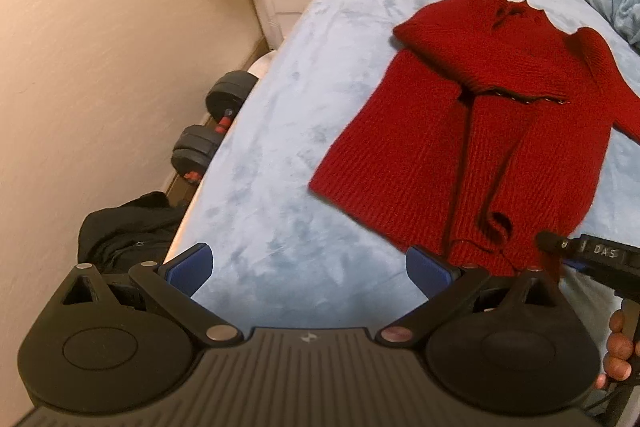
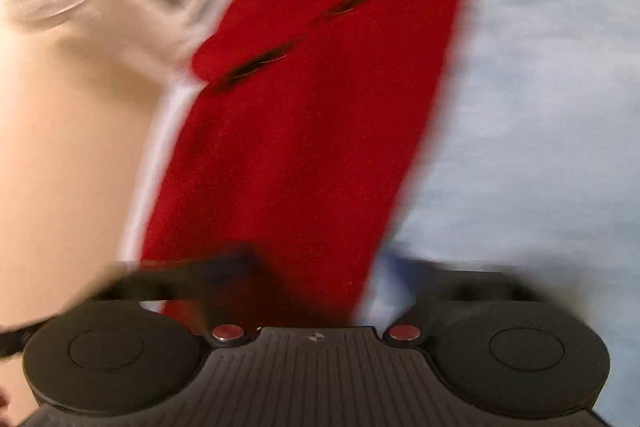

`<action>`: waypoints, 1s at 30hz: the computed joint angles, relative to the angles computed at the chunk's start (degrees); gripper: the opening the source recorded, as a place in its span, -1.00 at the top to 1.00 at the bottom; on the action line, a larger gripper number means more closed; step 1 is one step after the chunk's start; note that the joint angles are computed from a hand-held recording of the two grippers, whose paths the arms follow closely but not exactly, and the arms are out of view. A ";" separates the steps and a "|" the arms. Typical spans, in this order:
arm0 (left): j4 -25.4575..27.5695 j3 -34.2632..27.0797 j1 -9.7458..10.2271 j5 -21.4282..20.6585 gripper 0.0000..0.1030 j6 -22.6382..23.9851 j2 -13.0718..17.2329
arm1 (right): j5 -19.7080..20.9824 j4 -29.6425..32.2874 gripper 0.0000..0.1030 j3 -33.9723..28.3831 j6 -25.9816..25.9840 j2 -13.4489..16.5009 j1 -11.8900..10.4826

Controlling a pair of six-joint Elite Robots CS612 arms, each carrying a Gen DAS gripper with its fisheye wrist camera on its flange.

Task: Fold small clothes
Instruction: 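Lower the right gripper onto the cardigan hem and close it, then pull the hem with the right gripper to spread the cardigan flat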

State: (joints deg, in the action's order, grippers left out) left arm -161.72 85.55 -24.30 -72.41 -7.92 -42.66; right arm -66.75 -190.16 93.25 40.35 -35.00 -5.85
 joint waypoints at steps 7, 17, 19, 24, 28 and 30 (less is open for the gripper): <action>-3.95 1.40 -0.27 1.30 -0.99 0.82 -0.89 | -9.94 0.26 0.67 11.01 -12.82 -10.01 -4.09; -7.11 -8.51 -2.71 -11.07 -0.99 11.00 4.93 | -20.66 -1.38 0.66 17.56 -6.84 -10.96 -6.74; -3.93 -13.83 -3.34 -16.45 -0.99 13.74 7.83 | -20.83 -3.10 0.64 17.41 -4.18 -9.76 -6.22; 2.73 -27.66 -6.30 -17.99 -1.00 21.13 16.85 | -17.35 -13.63 0.59 21.53 2.07 -7.52 -9.30; 12.32 -40.26 -8.27 -10.73 -0.26 27.95 25.35 | -15.65 -15.58 0.57 21.52 5.28 -6.57 -10.00; 13.82 -43.64 -8.18 -7.49 0.66 27.52 27.34 | -14.99 -16.33 0.56 21.59 5.83 -6.29 -10.23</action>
State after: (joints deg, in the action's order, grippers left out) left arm -147.90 41.91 -32.48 -79.90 19.61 -15.32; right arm -81.74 -206.49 114.84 46.18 -41.28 -16.08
